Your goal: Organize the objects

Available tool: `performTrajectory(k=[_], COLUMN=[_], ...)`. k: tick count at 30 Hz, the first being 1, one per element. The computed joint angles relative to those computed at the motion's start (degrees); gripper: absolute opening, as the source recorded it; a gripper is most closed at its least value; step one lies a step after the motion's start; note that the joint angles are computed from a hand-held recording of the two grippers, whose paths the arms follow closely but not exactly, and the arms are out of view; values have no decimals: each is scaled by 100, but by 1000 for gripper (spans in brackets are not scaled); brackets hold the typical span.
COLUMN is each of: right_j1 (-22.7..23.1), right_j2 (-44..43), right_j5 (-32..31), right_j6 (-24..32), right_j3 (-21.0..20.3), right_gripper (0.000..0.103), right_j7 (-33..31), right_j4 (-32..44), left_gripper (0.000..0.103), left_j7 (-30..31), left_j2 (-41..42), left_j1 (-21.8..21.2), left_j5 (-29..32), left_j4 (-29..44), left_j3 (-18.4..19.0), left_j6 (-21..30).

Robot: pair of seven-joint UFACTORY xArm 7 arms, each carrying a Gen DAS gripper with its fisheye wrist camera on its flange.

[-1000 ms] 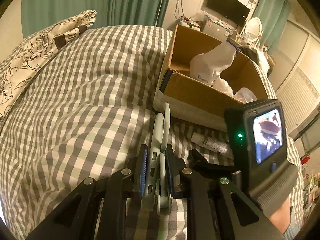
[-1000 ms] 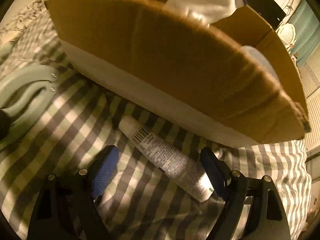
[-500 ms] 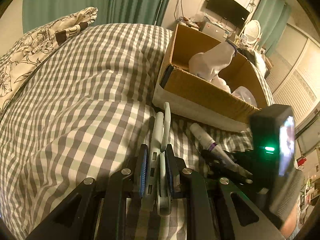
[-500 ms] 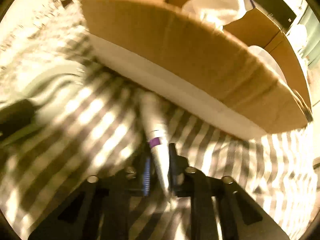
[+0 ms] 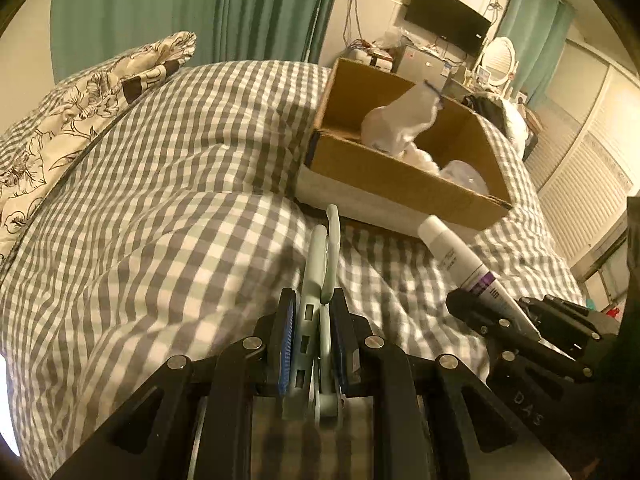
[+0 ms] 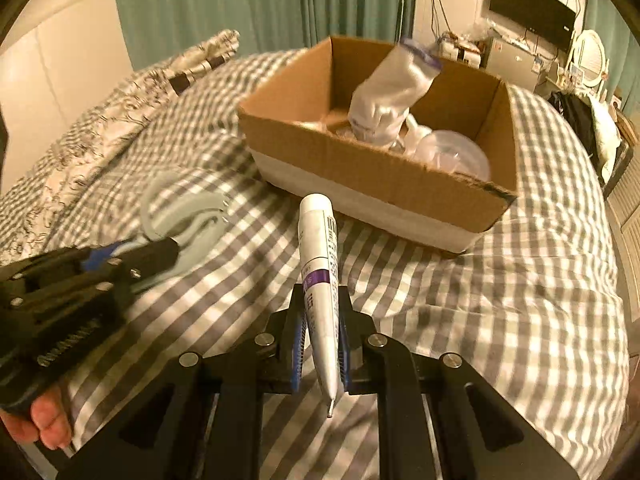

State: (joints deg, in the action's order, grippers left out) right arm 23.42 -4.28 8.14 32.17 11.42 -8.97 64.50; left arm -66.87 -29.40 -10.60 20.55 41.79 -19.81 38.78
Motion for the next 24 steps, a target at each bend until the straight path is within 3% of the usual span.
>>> performTrajectory(k=[9, 13, 24], right_j1=[64, 78, 31], right_j2=[-930, -1136, -1190], right_j5=[389, 461, 851], right_j6=[-87, -132, -182], right_j3=[-144, -202, -447], right_gripper=[13, 12, 13], right_j7=[-295, -375, -711], right_j4=[-422, -368, -164], left_gripper=[16, 1, 0], left_j7=[-51, -5, 294], left_j2=[-131, -39, 362], left_j1=[-61, 19, -79], left_j5=[213, 439, 616], left_j4=[552, 985, 1374], left_j3=[-296, -408, -264], left_j6=[442, 590, 501])
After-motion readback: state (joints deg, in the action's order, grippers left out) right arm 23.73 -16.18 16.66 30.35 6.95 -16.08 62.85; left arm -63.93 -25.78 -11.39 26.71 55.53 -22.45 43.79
